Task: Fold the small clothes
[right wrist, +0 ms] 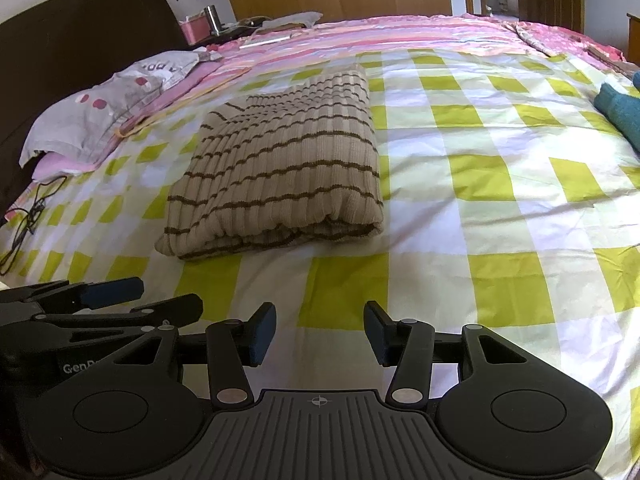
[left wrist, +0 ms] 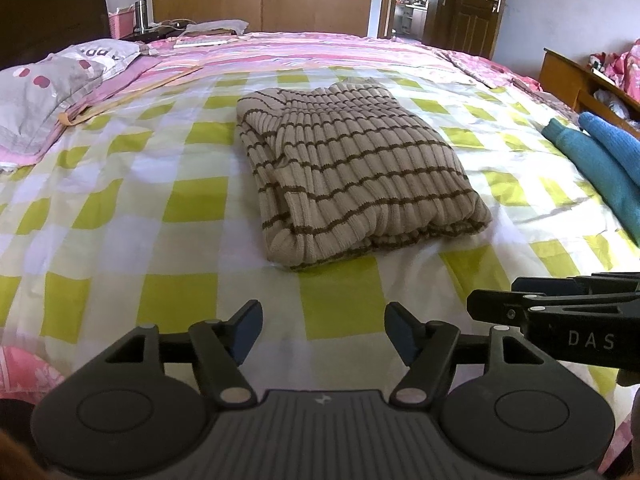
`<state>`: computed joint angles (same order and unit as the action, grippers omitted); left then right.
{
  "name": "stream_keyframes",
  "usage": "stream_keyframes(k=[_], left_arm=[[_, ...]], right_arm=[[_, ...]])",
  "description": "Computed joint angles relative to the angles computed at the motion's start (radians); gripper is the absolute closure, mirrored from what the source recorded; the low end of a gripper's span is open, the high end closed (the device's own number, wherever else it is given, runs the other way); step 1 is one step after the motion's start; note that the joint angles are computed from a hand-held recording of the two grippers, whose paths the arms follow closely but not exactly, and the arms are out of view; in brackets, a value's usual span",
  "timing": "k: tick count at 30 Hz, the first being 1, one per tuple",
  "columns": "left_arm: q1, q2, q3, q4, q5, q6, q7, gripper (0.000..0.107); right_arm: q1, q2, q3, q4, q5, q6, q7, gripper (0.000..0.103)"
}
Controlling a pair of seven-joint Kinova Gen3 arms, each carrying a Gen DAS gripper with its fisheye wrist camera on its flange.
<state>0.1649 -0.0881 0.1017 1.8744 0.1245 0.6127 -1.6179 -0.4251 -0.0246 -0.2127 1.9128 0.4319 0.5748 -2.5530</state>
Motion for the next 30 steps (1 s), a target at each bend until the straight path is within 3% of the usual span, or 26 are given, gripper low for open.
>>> stream_keyframes(k=[15,30], left_arm=[[0.011,-0.022,0.014,0.014,-0.042,-0.004,0.030,0.029],[0.015,-0.035,0.041,0.008,-0.121,0.030,0.130,0.023]], right_arm=[[-0.010,-0.020,-0.023,0.017,0.042,0.014,-0.062,0.054],[-0.007,-0.038,-0.044,0.035,0.069,0.019,-0.114,0.054]])
